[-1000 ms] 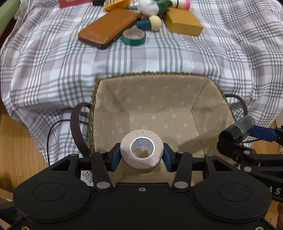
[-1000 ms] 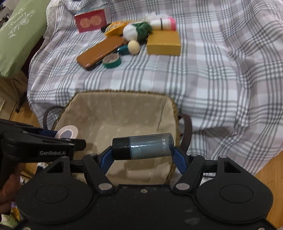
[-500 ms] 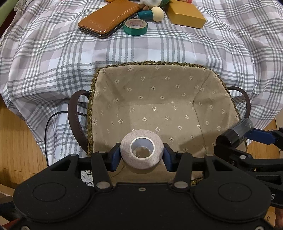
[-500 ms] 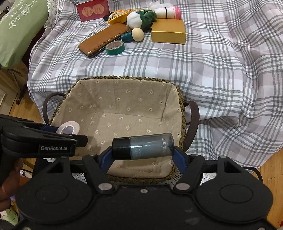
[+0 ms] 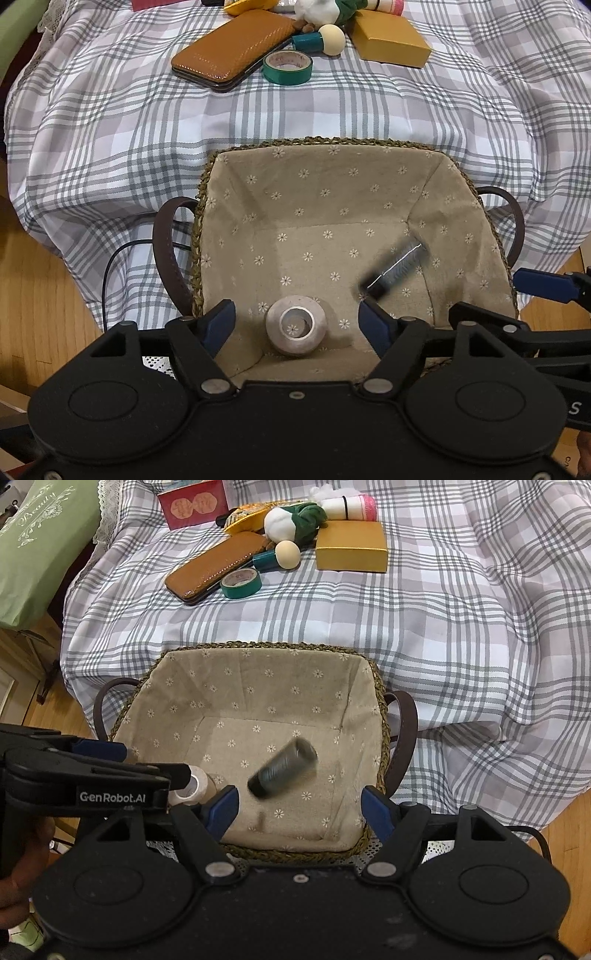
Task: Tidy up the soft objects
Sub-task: 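Carry tape roll and bottle to the basket and release both, then grasp the orange embroidered pouch with left tool while right tool grasps white plush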
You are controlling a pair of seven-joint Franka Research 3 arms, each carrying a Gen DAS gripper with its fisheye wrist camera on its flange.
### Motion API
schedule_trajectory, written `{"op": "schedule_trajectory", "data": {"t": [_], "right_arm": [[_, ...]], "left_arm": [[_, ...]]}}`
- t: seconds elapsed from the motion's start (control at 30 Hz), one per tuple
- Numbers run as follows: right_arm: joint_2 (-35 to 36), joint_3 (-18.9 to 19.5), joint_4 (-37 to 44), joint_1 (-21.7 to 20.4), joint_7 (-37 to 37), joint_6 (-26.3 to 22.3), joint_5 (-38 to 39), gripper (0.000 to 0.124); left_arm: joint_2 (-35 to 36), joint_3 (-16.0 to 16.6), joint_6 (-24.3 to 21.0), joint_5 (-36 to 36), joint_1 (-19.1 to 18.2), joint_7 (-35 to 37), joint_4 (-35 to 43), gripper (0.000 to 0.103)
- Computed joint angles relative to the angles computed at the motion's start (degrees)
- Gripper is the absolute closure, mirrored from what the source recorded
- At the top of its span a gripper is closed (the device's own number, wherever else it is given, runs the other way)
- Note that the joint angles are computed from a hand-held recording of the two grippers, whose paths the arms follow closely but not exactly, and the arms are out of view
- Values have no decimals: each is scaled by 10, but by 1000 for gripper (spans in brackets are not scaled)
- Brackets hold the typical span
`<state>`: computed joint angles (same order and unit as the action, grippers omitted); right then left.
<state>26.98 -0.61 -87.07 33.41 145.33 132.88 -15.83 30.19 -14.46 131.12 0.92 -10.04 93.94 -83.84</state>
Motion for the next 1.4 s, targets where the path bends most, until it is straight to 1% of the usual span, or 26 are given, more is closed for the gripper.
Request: {"op": "schedule_trajectory", "data": {"t": [0.3,0.83,1.2,1.4], "right_arm": [[1,-2,1,3,8,-2,-5,51],[8,-7,14,4,16,-7,-17,50],[24,-23,44,4,22,-15,-47,48],[40,-36,73,1,33,-16,-67,47]], "left_arm": [[0,2,-6,6,-2,-3,1,33],[2,4,-1,17,-5,-3,8,32],[27,9,11,31,-12,-8,53,31],[52,14,35,42,-18,-17,92,31]]}}
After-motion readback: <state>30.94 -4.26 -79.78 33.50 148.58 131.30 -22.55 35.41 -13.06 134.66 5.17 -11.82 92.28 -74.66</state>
